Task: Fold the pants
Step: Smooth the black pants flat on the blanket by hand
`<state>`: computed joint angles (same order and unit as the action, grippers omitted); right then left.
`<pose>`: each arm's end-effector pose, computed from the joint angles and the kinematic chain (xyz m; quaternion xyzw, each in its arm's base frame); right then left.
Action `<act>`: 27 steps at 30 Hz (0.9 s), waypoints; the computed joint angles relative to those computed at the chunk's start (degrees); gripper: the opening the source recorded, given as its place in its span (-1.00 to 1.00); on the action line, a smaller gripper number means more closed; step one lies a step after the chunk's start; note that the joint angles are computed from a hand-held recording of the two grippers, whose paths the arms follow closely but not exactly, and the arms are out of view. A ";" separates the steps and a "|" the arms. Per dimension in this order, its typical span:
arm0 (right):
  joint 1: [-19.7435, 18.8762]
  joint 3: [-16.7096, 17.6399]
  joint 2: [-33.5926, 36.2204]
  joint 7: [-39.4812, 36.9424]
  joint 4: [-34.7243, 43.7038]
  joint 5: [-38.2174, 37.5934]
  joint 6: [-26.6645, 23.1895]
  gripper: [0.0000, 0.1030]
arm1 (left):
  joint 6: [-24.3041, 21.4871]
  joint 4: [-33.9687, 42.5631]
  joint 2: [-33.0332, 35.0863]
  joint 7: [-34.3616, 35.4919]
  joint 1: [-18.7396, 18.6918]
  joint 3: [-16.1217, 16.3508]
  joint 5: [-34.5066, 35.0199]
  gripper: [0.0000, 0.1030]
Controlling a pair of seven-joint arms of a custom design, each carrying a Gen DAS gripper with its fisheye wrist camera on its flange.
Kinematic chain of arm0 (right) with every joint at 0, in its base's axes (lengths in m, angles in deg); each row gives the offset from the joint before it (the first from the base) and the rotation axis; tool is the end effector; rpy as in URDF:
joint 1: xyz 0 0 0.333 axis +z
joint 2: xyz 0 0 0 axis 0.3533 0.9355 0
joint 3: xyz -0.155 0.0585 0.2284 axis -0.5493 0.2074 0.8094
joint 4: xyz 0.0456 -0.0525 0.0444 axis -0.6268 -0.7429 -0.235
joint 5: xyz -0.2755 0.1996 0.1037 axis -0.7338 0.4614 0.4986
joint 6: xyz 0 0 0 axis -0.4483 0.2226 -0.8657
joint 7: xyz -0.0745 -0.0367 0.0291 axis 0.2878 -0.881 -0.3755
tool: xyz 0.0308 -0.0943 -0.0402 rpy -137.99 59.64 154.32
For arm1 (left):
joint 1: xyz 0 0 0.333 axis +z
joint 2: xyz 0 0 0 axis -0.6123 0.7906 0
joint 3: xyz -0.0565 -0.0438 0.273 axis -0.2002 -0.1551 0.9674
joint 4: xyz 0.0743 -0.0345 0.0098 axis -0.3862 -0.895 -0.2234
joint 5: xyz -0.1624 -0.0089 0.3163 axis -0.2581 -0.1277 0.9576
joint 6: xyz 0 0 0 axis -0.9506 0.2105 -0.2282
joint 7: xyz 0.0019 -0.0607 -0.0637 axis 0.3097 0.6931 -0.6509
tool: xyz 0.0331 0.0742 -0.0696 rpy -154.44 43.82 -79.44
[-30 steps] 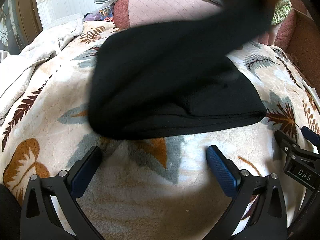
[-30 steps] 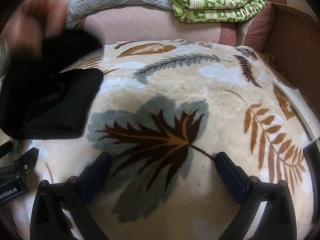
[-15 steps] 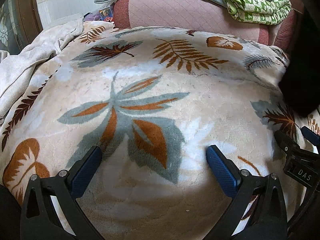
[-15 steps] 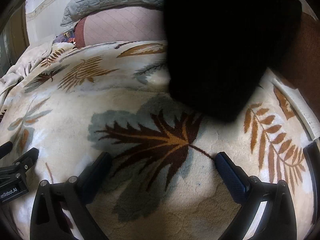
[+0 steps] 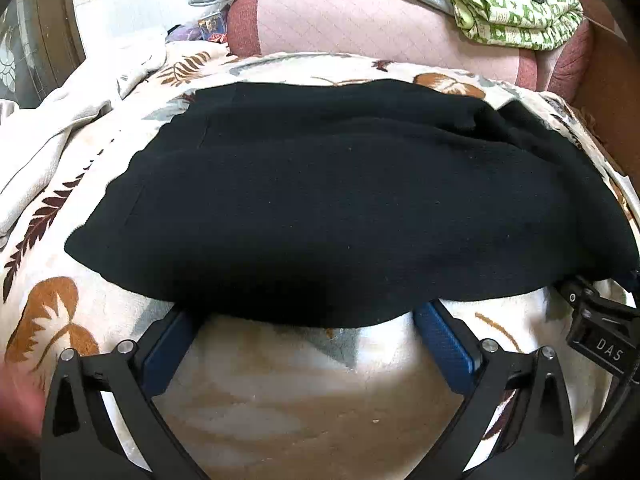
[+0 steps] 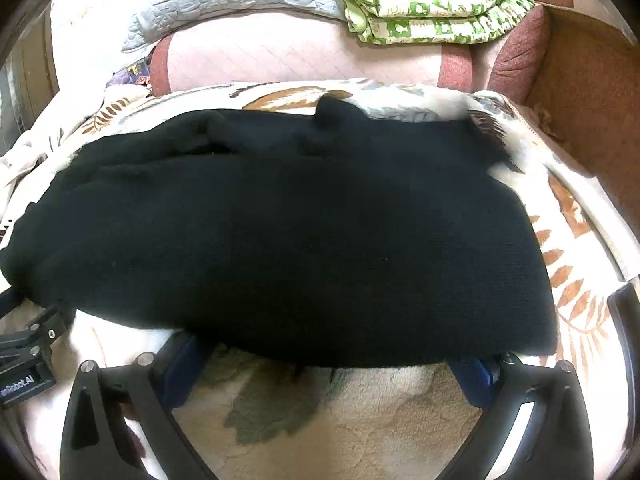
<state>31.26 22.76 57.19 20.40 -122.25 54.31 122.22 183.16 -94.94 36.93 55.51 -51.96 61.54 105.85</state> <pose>0.6471 0.1251 0.4512 -0.6809 0.6390 -0.2599 0.2460 0.6415 -0.1720 0.4553 -0.7082 0.6244 -0.1985 0.2631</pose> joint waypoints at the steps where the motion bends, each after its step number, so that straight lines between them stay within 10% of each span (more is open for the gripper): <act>1: 0.23 -0.20 -0.10 0.27 -0.09 -0.36 -0.08 0.99 | 0.14 -0.15 -0.06 -0.13 -0.05 0.05 0.12 1.00; 20: -2.25 2.66 -3.51 -7.92 -2.59 3.96 -2.24 0.99 | -1.62 -5.09 -6.63 5.30 1.11 -1.70 -1.94 1.00; 27: -0.46 1.07 -12.91 -3.72 -14.31 1.71 7.56 0.99 | 2.40 -11.14 -13.56 6.70 4.67 -4.38 -5.19 1.00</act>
<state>30.79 23.83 44.28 16.68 -136.57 56.02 129.78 185.56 -106.07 23.37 62.21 -47.29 57.17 100.66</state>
